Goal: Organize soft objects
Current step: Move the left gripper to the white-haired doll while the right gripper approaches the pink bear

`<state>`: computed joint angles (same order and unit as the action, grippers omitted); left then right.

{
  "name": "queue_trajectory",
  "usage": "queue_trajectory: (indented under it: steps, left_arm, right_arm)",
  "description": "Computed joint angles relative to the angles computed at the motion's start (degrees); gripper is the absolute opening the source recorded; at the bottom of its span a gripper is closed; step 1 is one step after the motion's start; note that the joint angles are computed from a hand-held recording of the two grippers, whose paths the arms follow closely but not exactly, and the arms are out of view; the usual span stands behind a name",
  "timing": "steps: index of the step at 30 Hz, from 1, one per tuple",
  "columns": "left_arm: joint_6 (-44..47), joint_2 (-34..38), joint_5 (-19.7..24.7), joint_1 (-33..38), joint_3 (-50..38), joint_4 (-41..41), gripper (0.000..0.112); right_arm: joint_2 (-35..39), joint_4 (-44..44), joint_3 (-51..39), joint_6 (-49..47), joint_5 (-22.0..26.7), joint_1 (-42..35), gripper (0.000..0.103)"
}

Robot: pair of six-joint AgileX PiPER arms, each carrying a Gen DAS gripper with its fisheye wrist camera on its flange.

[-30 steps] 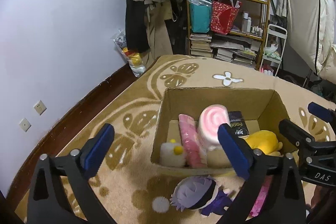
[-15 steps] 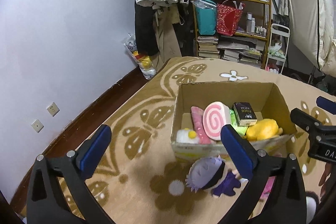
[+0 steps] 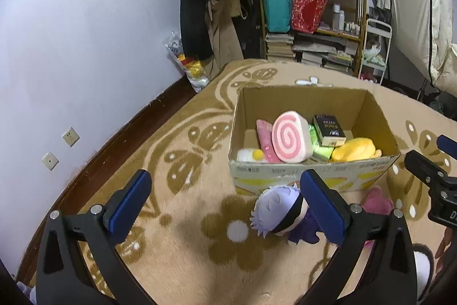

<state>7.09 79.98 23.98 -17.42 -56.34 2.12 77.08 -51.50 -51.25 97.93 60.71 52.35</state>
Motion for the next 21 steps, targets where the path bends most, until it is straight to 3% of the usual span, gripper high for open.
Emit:
queue_trajectory:
  steps: [9,21]
  left_arm:
    - [-8.0,3.6,-0.6,-2.3,0.4,7.4,0.103]
    - [-10.5,9.8,-0.1,-3.6,-1.6,8.0,0.103]
  right_arm:
    - [0.6,0.7,4.9,4.9,-4.3,-0.6,0.103]
    - [4.3,-0.1,11.0,8.7,-14.7,-4.4,0.103]
